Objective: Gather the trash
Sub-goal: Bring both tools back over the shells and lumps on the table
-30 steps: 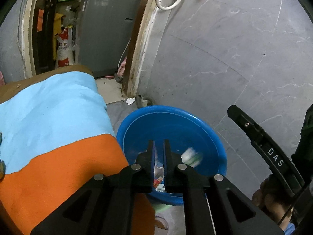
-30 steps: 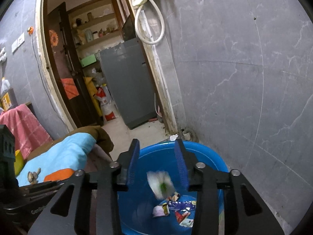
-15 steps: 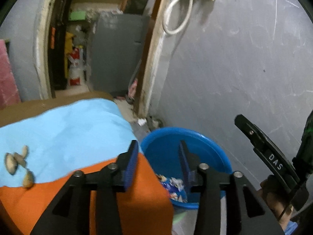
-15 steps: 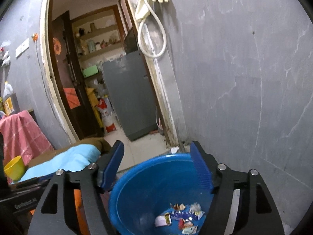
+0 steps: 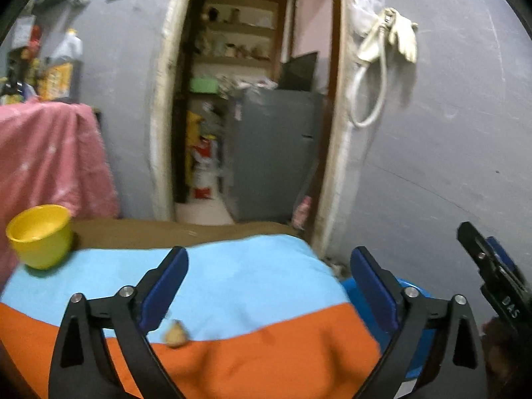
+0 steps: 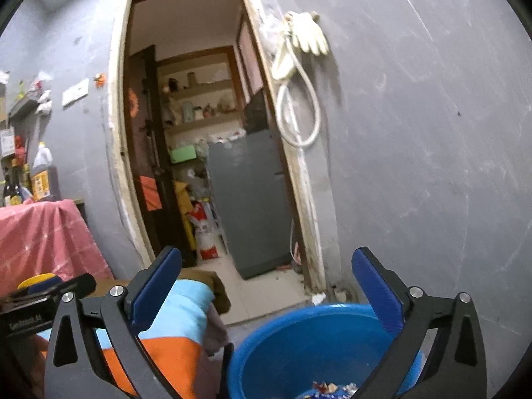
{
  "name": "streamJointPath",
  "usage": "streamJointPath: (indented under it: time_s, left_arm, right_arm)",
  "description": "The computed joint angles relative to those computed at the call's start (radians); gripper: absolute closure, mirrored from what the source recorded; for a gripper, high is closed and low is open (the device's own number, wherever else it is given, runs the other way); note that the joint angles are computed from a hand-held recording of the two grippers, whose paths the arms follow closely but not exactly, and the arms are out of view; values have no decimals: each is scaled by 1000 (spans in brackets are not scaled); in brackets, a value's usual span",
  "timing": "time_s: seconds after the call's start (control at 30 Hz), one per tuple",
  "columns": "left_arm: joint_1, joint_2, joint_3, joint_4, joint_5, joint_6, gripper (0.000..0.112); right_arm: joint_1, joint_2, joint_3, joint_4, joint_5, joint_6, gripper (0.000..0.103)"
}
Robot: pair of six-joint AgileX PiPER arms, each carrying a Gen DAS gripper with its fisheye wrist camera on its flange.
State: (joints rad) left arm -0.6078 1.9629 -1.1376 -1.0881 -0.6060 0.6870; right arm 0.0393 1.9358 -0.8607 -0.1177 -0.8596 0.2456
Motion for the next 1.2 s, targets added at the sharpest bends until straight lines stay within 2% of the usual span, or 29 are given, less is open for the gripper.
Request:
streamJointPath:
  time_s: [0.1,0.37,0.77,0.97,1.2]
  left_arm:
    - [-11,-32,52,-44,-97,27,13]
    - [23,-114,176,-34,-213,-7,12]
    - [98,-217,321,-28,-276,-56,12]
    - [139,-248,382,-21,-295,-100,12]
    - [178,-267,471,35,-356,-202,12]
  right_arm:
    - [38,-2,13,34,-48,-40,0]
    - [142,3,28,87,-180,-89,0]
    - [292,40,10,142,-300,-168,0]
    - [352,55,-14,155,-306,-214,0]
    - [398,78,-36,153,-313,-262,0]
